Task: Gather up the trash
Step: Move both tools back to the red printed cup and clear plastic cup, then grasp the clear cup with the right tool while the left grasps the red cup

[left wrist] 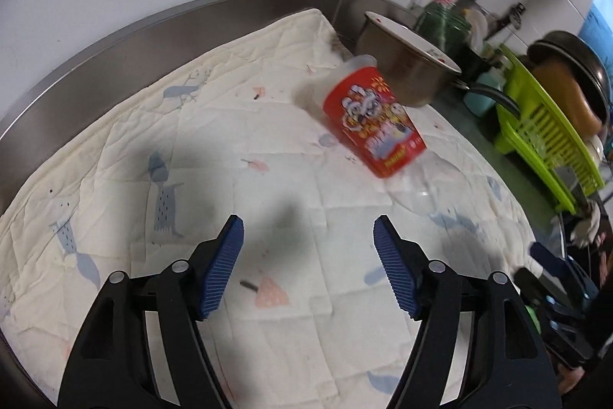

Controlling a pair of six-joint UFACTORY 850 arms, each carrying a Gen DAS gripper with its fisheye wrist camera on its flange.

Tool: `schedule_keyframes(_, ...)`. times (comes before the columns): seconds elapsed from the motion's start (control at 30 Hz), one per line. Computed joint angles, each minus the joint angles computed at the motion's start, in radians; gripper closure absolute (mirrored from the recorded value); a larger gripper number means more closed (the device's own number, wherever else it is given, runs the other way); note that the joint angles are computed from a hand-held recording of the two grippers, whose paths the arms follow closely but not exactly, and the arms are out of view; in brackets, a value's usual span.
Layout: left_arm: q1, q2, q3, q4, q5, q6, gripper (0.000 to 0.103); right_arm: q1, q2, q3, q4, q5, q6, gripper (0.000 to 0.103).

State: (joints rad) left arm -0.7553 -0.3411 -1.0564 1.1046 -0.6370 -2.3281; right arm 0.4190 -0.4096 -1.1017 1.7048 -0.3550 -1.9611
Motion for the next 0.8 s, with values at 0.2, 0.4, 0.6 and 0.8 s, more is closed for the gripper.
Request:
schedule_keyframes(0.2, 0.045, -0.008, -0.013, 0.001, 0.041, -0.035, 0.024, 0.033, -0.121, -0.14, -0.078, 0.027, 0.1, 0.049)
schedule_keyframes(0.4, 0.077, -0.039, -0.054, 0.009, 0.085, -0.076, 0.018, 0.054, -0.206, -0.246, -0.203, 0.034, 0.237, 0.056)
schedule_keyframes(0.6, 0.105, -0.103, -0.146, -0.05, 0.092, -0.017, 0.012, 0.08, -0.265, -0.322, -0.342, 0.073, 0.377, 0.066)
schedule_keyframes(0.8, 0.134, -0.17, -0.246, -0.097, 0.08, 0.02, 0.006, 0.069, -0.288, -0.345, -0.391, 0.055, 0.435, 0.097)
